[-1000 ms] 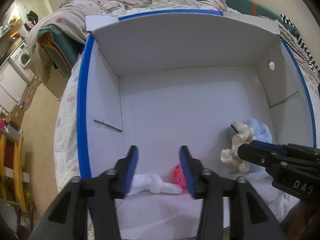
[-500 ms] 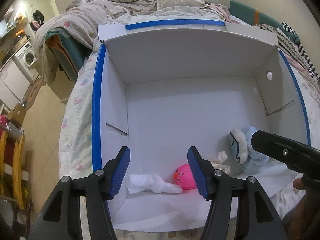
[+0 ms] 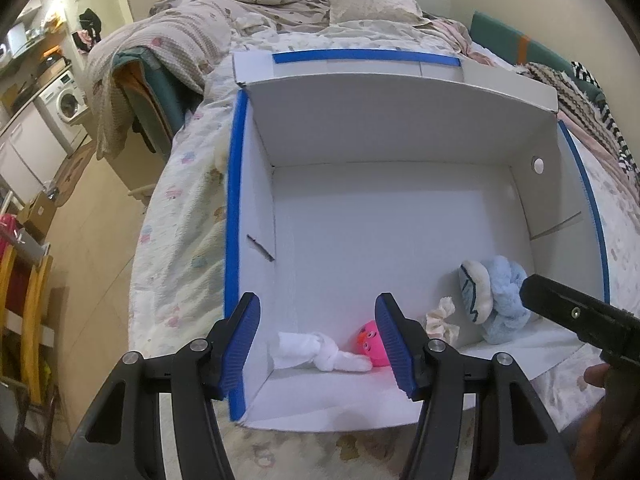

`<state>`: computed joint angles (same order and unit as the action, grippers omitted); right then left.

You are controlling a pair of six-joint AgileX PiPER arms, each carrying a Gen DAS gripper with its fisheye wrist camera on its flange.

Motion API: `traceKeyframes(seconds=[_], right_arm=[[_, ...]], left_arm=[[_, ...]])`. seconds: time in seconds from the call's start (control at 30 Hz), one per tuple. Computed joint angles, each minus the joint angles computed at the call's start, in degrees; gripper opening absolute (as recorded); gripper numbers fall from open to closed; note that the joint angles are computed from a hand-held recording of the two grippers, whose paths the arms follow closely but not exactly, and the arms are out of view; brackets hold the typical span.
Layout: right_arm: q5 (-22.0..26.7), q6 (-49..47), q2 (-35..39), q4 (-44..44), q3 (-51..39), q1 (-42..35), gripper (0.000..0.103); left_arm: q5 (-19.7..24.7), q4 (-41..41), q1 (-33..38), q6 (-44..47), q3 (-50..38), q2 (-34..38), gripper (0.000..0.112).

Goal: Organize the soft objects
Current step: 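Lift both open tools out of the box toward the items beside it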

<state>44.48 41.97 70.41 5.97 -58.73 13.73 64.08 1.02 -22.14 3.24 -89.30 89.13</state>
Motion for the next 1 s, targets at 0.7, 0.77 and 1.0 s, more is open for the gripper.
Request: traceKeyframes(seconds=[0.7,0.77,1.0], right_arm=[[5.5,11.2,-6.5,-10.2,1.9,7.6,0.102],[6.3,13.6,-7.1,-12.9,1.9,9.6,0.102],[8.5,19.9,-9.6,-19.2,2.5,14.7,0.102]], left_arm=[[0.6,-3.3,6.3,2.9,7.9,-9.8,0.056],[1.0,-4.1,7.5,3.5,8.4,-10.3,0.056],[1.3,-5.1,10.3,4.9,10.5,-12.5,0.056]])
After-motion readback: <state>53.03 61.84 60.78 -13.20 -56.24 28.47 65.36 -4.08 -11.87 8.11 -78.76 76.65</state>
